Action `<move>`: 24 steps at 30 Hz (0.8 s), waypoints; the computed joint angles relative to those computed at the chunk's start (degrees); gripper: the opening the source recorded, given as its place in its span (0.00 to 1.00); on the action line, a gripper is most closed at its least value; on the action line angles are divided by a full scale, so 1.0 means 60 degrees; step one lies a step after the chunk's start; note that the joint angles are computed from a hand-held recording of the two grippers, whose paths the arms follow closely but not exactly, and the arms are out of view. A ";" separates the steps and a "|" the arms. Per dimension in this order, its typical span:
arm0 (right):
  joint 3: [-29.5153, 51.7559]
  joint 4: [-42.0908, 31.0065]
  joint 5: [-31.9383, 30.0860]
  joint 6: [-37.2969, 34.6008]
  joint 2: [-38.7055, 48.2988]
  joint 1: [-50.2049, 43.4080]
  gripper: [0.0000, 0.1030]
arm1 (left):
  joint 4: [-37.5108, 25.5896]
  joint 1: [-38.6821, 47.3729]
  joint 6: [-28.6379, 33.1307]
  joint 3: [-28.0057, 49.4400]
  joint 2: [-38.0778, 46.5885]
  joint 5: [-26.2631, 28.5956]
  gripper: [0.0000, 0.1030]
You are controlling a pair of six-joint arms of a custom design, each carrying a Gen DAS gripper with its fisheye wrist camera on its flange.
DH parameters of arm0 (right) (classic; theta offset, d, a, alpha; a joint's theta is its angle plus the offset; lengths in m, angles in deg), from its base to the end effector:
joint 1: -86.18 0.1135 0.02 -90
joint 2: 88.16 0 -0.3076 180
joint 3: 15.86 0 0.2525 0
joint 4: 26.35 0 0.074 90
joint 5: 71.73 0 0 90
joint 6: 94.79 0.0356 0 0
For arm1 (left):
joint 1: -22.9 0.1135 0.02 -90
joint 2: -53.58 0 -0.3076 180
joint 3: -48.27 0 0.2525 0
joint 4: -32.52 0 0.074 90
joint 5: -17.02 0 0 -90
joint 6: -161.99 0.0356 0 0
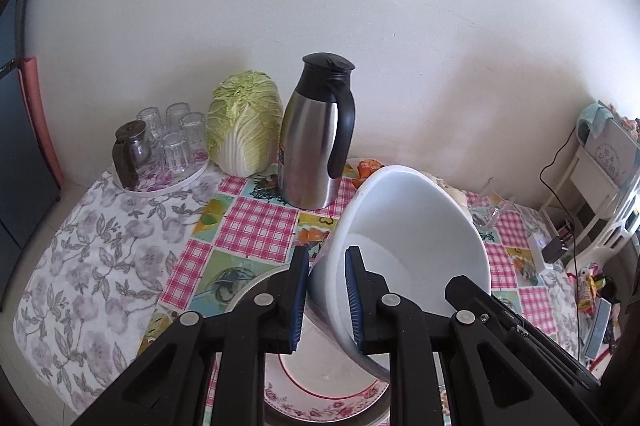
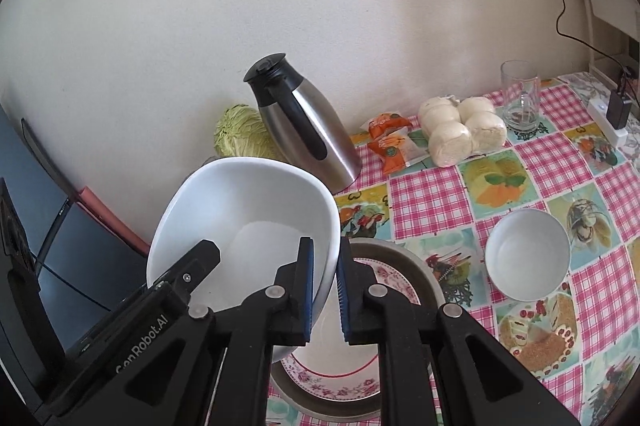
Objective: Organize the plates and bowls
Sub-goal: 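Lift the white square bowl with both tools and carry it over the basin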
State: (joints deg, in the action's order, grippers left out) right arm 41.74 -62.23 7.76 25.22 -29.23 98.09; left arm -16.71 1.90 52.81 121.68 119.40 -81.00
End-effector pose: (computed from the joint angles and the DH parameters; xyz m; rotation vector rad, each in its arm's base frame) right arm 0.1948 0.0477 0.3052 0.2551 2.2614 0.5989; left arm 0.2127 -0.0763 0.3549 -0.0358 2.2970 -0.2030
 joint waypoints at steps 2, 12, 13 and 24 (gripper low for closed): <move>-0.0036 -0.0097 -0.0247 -0.0089 -0.0129 -0.0312 0.13 | -0.0026 -0.0304 -0.0114 0.0053 0.0019 -0.0208 0.21; -0.0183 -0.0617 -0.1124 -0.0407 -0.0725 -0.1456 0.14 | -0.0247 -0.1545 -0.0325 0.0371 0.0202 -0.1138 0.21; -0.0197 -0.0650 -0.1182 -0.0429 -0.0751 -0.1524 0.14 | -0.0221 -0.1571 -0.0311 0.0373 0.0219 -0.1129 0.21; -0.0398 -0.1001 -0.1804 -0.0688 -0.0736 -0.2095 0.15 | -0.0227 -0.1640 -0.0481 0.0123 0.0276 -0.0823 0.21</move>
State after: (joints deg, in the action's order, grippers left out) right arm 39.35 -68.23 -3.07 21.09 -33.65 85.52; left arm -18.07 -7.94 49.92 122.41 121.06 -85.94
